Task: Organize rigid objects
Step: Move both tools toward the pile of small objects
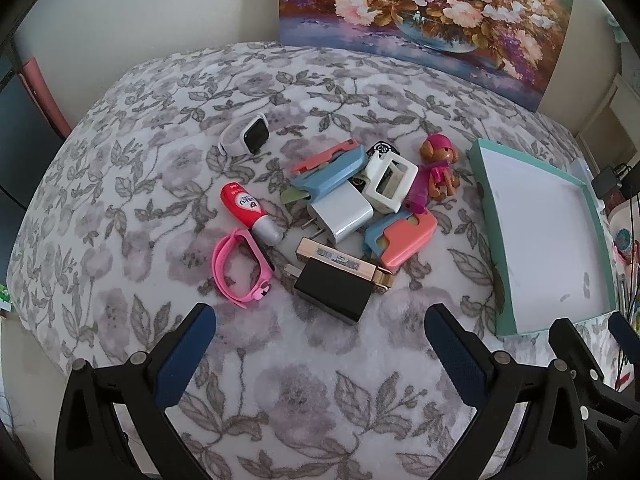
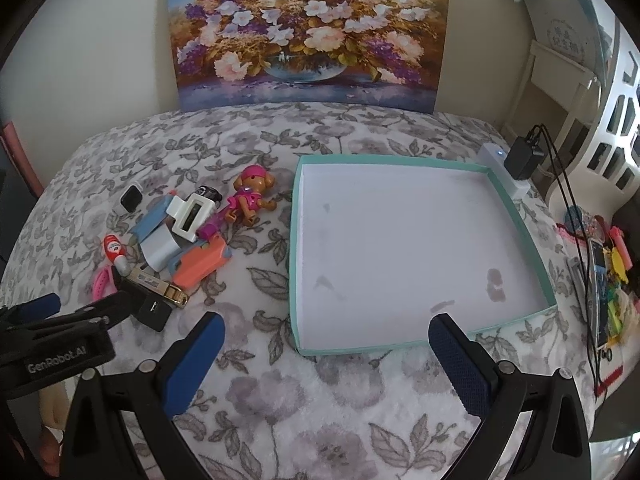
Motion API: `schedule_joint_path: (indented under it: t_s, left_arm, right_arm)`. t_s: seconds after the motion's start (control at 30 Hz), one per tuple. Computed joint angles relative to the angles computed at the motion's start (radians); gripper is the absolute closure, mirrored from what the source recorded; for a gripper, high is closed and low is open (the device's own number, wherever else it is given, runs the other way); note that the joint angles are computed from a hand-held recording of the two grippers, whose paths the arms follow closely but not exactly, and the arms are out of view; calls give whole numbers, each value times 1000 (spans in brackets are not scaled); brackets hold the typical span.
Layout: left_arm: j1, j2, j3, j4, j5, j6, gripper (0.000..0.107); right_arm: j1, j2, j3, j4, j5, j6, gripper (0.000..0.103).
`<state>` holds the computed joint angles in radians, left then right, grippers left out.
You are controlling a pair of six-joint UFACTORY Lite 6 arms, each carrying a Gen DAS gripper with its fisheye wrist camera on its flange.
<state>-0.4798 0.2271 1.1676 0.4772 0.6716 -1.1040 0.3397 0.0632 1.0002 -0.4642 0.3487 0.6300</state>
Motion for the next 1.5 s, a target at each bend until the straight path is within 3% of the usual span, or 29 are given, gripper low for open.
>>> schedule_joint_path:
  t_s: [0.9, 1.1, 1.37, 1.5]
  left_arm:
    - [-20, -85, -70, 31, -26, -42, 4]
    - [-4, -85, -48, -4, -2, -4, 4]
    - [150, 1, 146, -64, 99, 95, 4]
    - [217, 44, 162, -113, 65, 116, 4]
  right_arm:
    - [24, 80, 37, -162, 72, 189, 0]
    - [18, 79, 53, -119, 59, 142, 0]
    - [56, 179, 342, 48, 142, -7, 0]
    - [80, 346, 548, 157, 220, -67, 0]
